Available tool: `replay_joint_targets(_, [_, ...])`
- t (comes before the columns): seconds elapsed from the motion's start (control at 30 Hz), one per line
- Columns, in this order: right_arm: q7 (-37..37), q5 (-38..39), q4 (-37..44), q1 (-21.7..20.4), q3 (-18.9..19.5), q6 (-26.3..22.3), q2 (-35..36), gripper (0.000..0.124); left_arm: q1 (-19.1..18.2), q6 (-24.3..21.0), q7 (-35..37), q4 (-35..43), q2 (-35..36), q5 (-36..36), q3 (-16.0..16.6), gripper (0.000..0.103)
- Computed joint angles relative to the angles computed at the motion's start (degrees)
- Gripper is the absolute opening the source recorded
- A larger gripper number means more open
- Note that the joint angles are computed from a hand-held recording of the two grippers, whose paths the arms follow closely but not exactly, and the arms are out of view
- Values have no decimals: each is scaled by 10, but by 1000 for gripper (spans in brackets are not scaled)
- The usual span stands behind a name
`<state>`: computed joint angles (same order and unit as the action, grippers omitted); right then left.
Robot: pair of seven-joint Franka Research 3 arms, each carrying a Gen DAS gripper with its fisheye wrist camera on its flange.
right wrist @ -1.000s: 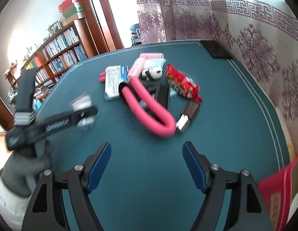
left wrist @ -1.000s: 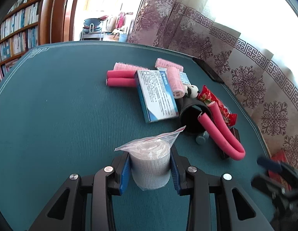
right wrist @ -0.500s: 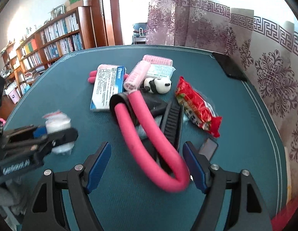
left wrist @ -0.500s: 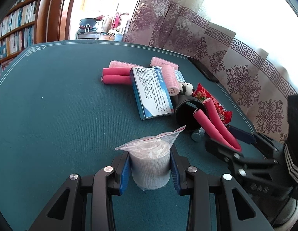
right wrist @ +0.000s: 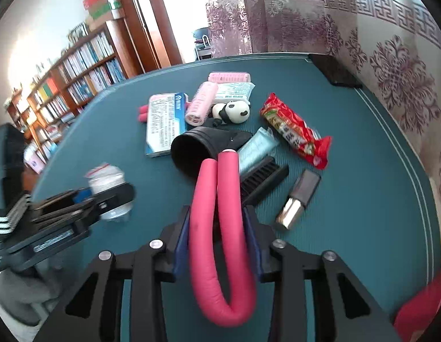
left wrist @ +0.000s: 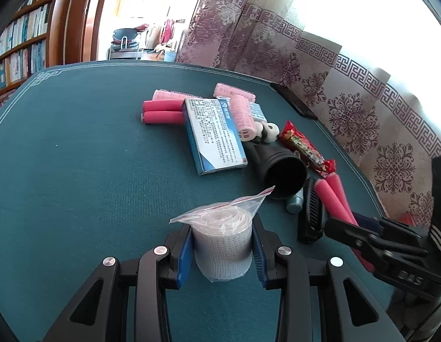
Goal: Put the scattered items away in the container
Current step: 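Grasp the pink foam curler with the right tool, then carry the gauze roll and curler to the red box and release both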
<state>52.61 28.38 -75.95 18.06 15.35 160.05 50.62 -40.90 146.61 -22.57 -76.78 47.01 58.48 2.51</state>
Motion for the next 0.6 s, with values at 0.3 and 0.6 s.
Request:
replay_joint_targets(0.3, [-78,84,-138,-65,59,34,-84,39,-7,-1,-2,5,-2,11,3,38])
replay_joint_targets(0.6, [-188,217,-230,-129,110,83,-156,39,-12,-13,37,42,16,-2,-4,38])
